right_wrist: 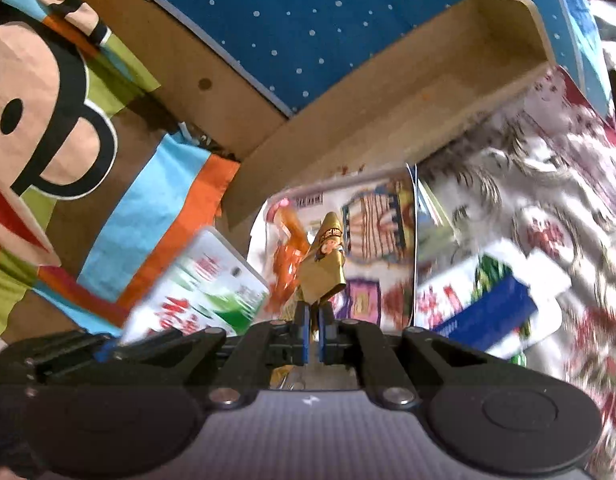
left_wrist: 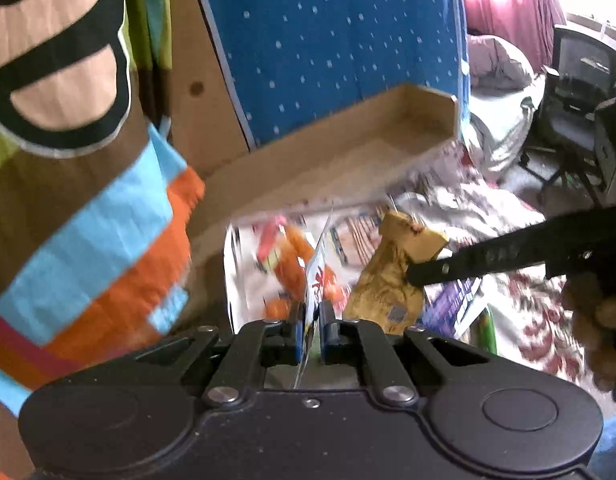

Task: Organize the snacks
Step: 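Lift the spicy-bean packet and gold packet with both tools over the white tray, then open both tools to drop the spicy-bean and gold packets into the tray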

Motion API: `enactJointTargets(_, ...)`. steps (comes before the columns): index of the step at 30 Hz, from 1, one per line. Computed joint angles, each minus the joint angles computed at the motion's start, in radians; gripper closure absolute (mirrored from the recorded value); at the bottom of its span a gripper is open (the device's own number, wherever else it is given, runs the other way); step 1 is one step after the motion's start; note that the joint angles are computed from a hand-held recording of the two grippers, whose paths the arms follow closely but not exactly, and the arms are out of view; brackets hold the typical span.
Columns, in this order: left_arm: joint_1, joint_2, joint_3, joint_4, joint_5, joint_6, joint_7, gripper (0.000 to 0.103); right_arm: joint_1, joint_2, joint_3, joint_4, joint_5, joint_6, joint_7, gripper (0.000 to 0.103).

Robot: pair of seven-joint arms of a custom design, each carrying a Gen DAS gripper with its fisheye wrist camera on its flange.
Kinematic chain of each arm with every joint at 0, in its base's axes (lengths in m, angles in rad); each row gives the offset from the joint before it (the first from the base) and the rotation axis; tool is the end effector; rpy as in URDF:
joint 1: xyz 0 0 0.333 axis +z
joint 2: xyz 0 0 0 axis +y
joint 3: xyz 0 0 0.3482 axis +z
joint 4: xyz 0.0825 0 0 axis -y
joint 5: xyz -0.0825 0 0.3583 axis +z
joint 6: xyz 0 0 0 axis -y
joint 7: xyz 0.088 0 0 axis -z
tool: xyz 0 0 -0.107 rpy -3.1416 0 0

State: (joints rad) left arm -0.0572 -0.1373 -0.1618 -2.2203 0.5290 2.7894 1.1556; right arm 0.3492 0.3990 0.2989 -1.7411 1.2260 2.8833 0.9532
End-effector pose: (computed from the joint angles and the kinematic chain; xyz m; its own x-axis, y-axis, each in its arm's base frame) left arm 0.5023 -0.1396 0.5543 -0.1572 -0.9655 -0.2075 -0.7005 0.2571 -0.6657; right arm 0.5848 0.3385 0.4504 0.2846 -0.6975 -0.6576 -0.8459 0.1400 -0.5146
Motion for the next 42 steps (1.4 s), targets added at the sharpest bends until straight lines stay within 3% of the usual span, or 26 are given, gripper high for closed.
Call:
enactJointTargets(5, 0.017, 0.109, -0.007, 0.128, 0.124, -0.015, -0.084, 0.096, 0.004, 0.077, -0.022, 0.105, -0.097, -0.028, 0.079, 0.098)
enactJointTargets(12, -0.034, 0.244, 0.031, 0.285, 0.361, -0.092, -0.151, 0.096, -0.009, 0.176, -0.021, 0.241, -0.254, -0.094, 0.193, 0.098)
enactJointTargets(14, -0.045, 0.275, 0.039, 0.312, 0.373, -0.104, -0.140, 0.096, -0.007, 0.206, -0.024, 0.283, -0.298, -0.118, 0.227, 0.098)
enactJointTargets(21, -0.065, 0.339, 0.057, 0.343, 0.327, -0.100, -0.084, 0.095, 0.011, 0.287, -0.057, 0.407, -0.463, -0.185, 0.365, 0.096)
enactJointTargets(25, -0.069, 0.355, 0.066, 0.346, 0.303, -0.085, -0.081, 0.092, 0.012, 0.305, -0.065, 0.431, -0.531, -0.209, 0.408, 0.090)
enactJointTargets(30, -0.043, 0.359, 0.047, 0.333, 0.142, -0.074, -0.010, 0.083, 0.020, 0.304, -0.076, 0.424, -0.594, -0.215, 0.443, 0.083)
enactJointTargets(34, -0.033, 0.357, 0.047, 0.314, 0.070, -0.036, 0.008, 0.079, 0.019, 0.289, -0.073, 0.398, -0.616, -0.204, 0.445, 0.064)
enactJointTargets(42, 0.010, 0.357, 0.015, 0.293, -0.163, 0.018, 0.091, 0.072, 0.010, 0.258, -0.063, 0.353, -0.619, -0.163, 0.438, 0.055)
